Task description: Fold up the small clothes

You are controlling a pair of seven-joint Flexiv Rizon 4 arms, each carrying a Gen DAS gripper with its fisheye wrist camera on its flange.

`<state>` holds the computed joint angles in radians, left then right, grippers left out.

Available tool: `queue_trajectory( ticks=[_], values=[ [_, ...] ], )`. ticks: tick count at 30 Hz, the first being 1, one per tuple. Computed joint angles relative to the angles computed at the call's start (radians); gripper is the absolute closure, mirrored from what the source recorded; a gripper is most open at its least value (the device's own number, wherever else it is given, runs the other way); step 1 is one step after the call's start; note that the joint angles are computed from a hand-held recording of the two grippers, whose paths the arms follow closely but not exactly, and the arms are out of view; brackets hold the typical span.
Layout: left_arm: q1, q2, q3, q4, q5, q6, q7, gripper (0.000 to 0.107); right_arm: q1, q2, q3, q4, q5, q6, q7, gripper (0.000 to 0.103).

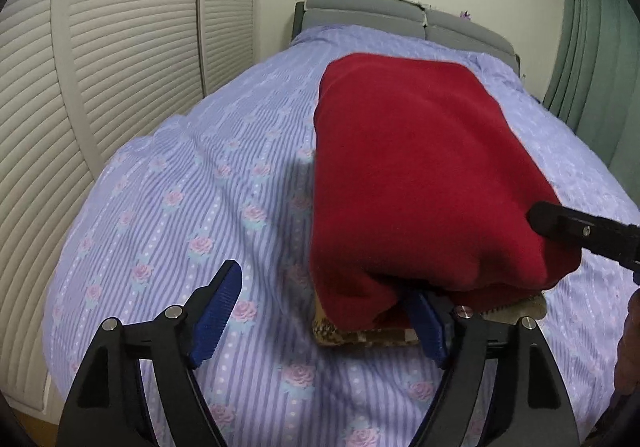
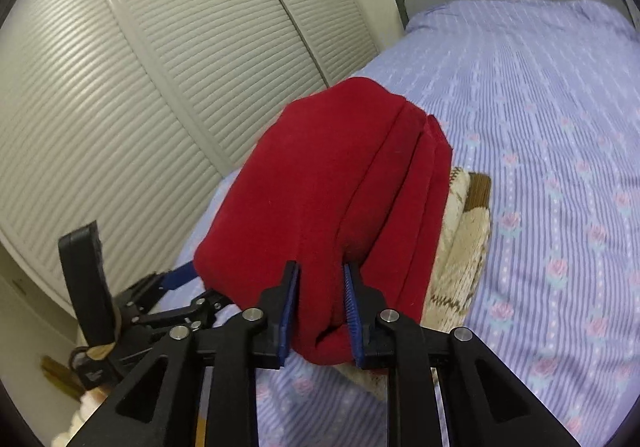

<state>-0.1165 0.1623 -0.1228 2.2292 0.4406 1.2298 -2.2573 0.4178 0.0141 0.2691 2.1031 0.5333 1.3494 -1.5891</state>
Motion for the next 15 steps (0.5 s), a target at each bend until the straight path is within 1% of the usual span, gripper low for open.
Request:
queue_trajectory(
  ticks=[2, 3, 4, 5, 6, 7, 8, 9, 11, 12, 13, 15],
  values=[
    [0.002, 0.016, -0.020, -0.012, 0.026, -0.046, -0.020, 0.027, 0.001, -0.003, 0.001, 0.003, -0.013, 0.004, 0.002, 0.078],
    [0.009, 0.029, -0.046, -0.032, 0.075, -0.092, -0.041, 0.027, 0.003, -0.002, 0.004, 0.015, -0.062, 0.024, 0.019, 0.076],
    [0.010, 0.047, -0.078, -0.056, 0.131, -0.153, -0.063, 0.027, 0.001, 0.010, 0.010, 0.051, -0.143, 0.061, 0.062, 0.074],
    [0.002, 0.062, -0.097, -0.073, 0.156, -0.200, -0.065, 0.027, -0.009, 0.013, 0.019, 0.091, -0.267, 0.122, 0.136, 0.069],
    [-0.009, 0.070, -0.098, -0.079, 0.160, -0.215, -0.061, 0.027, -0.006, 0.011, 0.010, 0.099, -0.326, 0.139, 0.176, 0.068],
    [-0.028, 0.086, -0.095, -0.081, 0.148, -0.223, -0.045, 0.027, -0.012, 0.017, 0.007, 0.109, -0.384, 0.144, 0.228, 0.064],
    [-0.039, 0.101, -0.096, -0.083, 0.139, -0.235, -0.039, 0.027, -0.010, 0.022, 0.003, 0.106, -0.389, 0.135, 0.244, 0.057],
    [-0.045, 0.119, -0.102, -0.086, 0.138, -0.248, -0.044, 0.027, -0.006, 0.022, -0.002, 0.099, -0.382, 0.127, 0.245, 0.055],
    [-0.045, 0.149, -0.124, -0.100, 0.140, -0.289, -0.059, 0.027, -0.007, 0.026, -0.009, 0.098, -0.388, 0.123, 0.260, 0.046],
    [-0.038, 0.172, -0.156, -0.122, 0.150, -0.356, -0.084, 0.027, -0.007, 0.036, -0.011, 0.099, -0.388, 0.114, 0.263, 0.043],
    [-0.036, 0.185, -0.178, -0.135, 0.161, -0.396, -0.104, 0.026, -0.006, 0.045, -0.015, 0.099, -0.374, 0.110, 0.256, 0.039],
    [-0.037, 0.197, -0.218, -0.173, 0.178, -0.466, -0.126, 0.022, 0.001, 0.074, -0.026, 0.105, -0.327, 0.107, 0.228, 0.037]
  ],
)
